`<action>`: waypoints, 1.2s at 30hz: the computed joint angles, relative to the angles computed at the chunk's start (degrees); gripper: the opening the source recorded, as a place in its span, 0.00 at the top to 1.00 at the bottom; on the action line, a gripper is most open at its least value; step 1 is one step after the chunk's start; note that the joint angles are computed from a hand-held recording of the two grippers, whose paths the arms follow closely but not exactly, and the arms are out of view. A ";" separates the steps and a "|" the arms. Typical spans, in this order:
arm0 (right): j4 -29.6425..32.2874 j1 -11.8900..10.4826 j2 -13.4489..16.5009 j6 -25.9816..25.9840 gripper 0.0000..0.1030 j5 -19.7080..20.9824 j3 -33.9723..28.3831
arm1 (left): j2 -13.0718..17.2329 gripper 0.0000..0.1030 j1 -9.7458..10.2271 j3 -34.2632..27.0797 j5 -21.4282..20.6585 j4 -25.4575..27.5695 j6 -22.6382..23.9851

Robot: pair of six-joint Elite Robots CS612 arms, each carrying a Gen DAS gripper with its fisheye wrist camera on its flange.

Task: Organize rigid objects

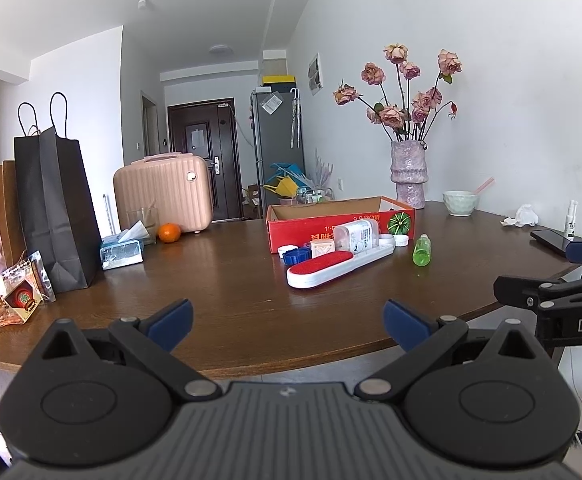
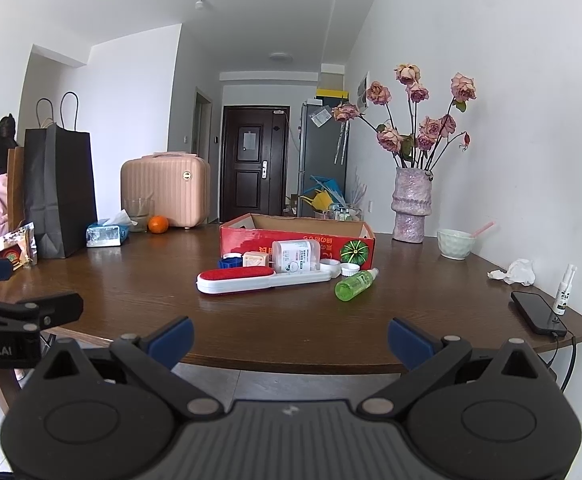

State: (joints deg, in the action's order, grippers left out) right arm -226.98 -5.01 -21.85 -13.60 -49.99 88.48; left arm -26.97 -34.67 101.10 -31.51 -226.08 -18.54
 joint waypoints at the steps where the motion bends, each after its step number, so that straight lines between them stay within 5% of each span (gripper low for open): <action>1: 0.07 0.00 0.00 -0.01 0.00 0.00 -0.02 | 0.04 0.00 0.03 -0.07 -0.09 0.08 -0.03; 11: 0.15 -0.05 -0.02 -0.14 0.00 0.24 -0.02 | 0.31 0.00 0.33 -0.35 -0.50 -0.82 0.67; 16: -1.45 0.25 0.84 -0.89 0.00 -1.16 -1.77 | -0.08 0.00 2.07 -0.48 -3.68 1.76 -1.77; 19: -2.65 0.62 1.71 0.01 0.00 -2.53 -3.95 | 0.82 0.00 3.09 -2.27 -1.68 3.05 -2.91; 22: -0.13 0.99 2.21 1.47 0.00 -2.40 -6.03 | 3.64 0.00 3.91 -5.84 0.08 -3.23 0.59; 25: 4.41 1.71 2.57 1.49 0.00 -3.47 -8.30 | 4.76 0.00 5.12 -8.10 -0.50 -4.79 -0.71; 32: 19.76 3.18 4.36 4.42 0.00 -5.07 -16.96 | 4.08 0.00 9.36 -11.69 -9.12 7.63 0.44; 36: 27.55 4.05 6.80 6.35 0.00 -7.71 -24.08 | 3.62 0.00 12.42 -14.72 -18.94 16.69 0.82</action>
